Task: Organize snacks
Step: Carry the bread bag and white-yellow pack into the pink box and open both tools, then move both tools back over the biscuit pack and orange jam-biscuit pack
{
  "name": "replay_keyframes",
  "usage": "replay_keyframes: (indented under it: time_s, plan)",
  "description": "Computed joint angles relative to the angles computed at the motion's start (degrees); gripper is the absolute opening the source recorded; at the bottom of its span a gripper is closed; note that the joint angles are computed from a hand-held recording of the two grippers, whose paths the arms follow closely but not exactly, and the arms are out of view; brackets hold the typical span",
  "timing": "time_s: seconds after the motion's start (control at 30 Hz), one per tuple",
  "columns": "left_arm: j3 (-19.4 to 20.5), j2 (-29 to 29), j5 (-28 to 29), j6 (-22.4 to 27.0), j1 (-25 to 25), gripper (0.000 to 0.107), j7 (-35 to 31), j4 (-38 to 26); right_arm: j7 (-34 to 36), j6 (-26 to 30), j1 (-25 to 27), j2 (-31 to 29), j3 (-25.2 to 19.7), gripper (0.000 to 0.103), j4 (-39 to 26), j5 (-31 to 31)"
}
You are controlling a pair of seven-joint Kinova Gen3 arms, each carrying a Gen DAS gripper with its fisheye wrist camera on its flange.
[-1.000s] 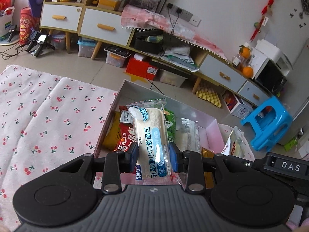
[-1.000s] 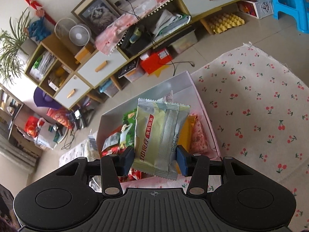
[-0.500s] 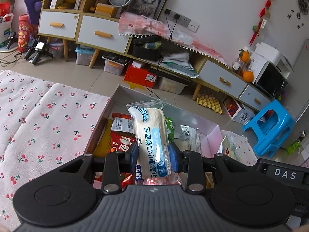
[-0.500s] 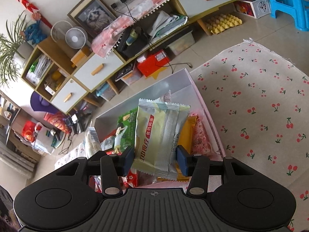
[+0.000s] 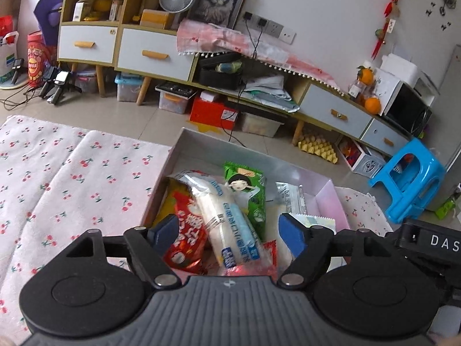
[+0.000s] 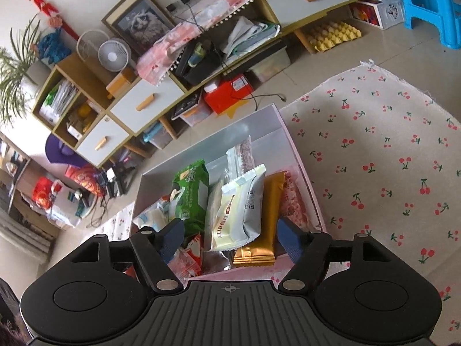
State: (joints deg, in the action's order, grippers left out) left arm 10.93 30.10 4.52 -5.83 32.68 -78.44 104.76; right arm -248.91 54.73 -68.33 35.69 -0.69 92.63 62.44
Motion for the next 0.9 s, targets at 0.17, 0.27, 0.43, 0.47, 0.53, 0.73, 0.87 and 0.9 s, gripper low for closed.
replay_keyframes:
  time_s: [0.17,0.27,0.43,0.47,0.53,0.73,0.87,0.9]
  plan:
    - [-5.7,-2.4,0.9,3.2,4.1,0.085,-0.1,0.6,2.5,-0.6,0.2,-1.6,-0.9,0.078,0.9,-0.4]
    - [-10.5,-3.7,1.6,4.7,8.1,0.091,-0.2,0.9,3.2,-1.0,-0.2,-2.6,-1.4,0.079,1.7,0.3]
    - [-11.0,-5.4,0.1,6.7,7.9,0.096,-0.4,2.1,5.2,-1.2,-0.5,-3.6,-2.8,0.083,2.2,0.1]
    - [-12.1,-5.6,-0.3,7.6,8.9,0.097,-0.4,2.0,6.2,-1.0,-0.6,-3.7,-3.1,0.083,2.1,-0.3]
    - [-13.5,-6.0,-1.2,9.2,10.0,0.098,0.1,1.9,8.5,-0.7,-0.7,-3.7,-3.7,0.083,1.7,-1.3]
    - [-8.3,-7.4,-4.0,11.6,5.4,0.100,-0.2,3.1,12.3,-2.4,-0.9,-4.4,-4.5,0.084,1.5,-4.8]
    - [-7.7,-7.8,-5.9,14.6,5.0,0.100,-0.1,2.8,11.0,-6.3,-1.2,-5.4,-4.2,0.084,3.4,-5.8]
    - [-7.0,-7.8,-6.2,15.0,4.3,0.100,-0.3,2.9,11.1,-6.6,-1.4,-5.5,-4.2,0.084,3.5,-6.1]
